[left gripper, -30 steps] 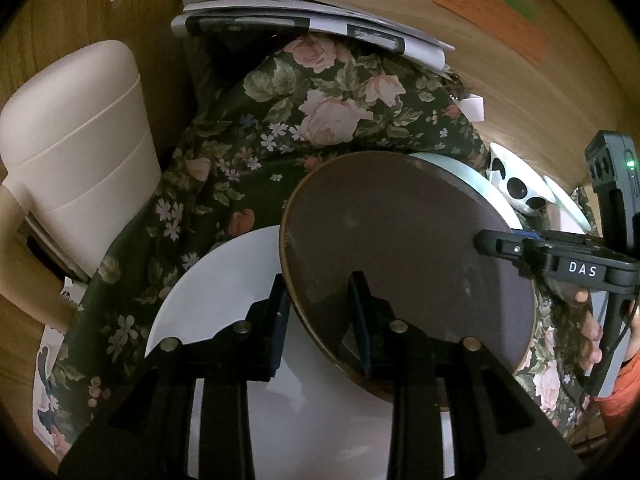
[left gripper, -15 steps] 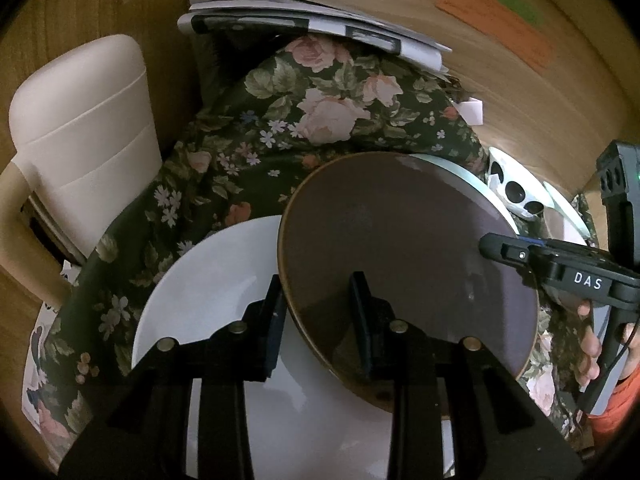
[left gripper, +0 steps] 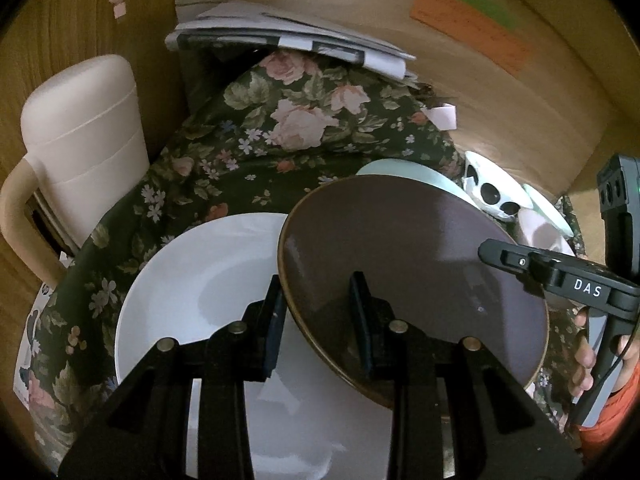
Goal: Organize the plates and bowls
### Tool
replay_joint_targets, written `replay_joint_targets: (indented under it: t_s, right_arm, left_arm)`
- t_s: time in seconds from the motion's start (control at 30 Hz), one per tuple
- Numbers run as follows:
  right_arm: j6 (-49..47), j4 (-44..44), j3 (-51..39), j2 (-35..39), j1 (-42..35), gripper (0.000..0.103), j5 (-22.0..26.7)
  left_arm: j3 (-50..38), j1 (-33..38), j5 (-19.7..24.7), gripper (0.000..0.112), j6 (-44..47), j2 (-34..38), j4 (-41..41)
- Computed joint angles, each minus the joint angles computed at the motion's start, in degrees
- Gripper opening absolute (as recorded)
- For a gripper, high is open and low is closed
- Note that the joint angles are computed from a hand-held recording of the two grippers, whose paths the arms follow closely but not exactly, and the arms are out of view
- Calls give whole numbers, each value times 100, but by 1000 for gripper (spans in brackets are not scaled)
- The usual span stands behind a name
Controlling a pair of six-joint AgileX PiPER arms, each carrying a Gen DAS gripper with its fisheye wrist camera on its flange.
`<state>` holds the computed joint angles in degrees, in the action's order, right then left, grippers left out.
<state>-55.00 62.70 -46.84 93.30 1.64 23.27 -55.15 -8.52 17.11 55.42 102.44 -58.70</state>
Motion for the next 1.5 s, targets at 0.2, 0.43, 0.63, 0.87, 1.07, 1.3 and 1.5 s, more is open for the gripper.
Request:
replay_joint_targets:
  t_s: [0.2,0.43,0.63,0.87,1.07,1.3,1.5]
  right_arm:
    - [-259,261,350,-415,-68,31,-31]
    - [-418,451,783,-952,-118,31,-98]
    - [-404,433,1142,-1485,-242,31,-55]
    - [-341,356,1529,-2033,-443,31,52]
    - [-397,366,1830,-2354,-712,31,238]
    - [-790,569,2229,-2609,-1177,31,527]
    - [-1153,694,2499,-2643,-1620,31,787]
  left_arm:
    - [226,-83,-54,30,202,-280,-214]
    - [549,-209,-116,30,399,-655,-484]
    - [830,-291,-82,31,507,-1006,-623]
    - [1086,-417,-56,31,446,-1317,-632]
    - [1301,-633,-152,31,374,-1483,-623]
    - [1554,-931,-329,30,322,-1620,-666]
    - [1660,-1145,-414,30,210,-1568,-673]
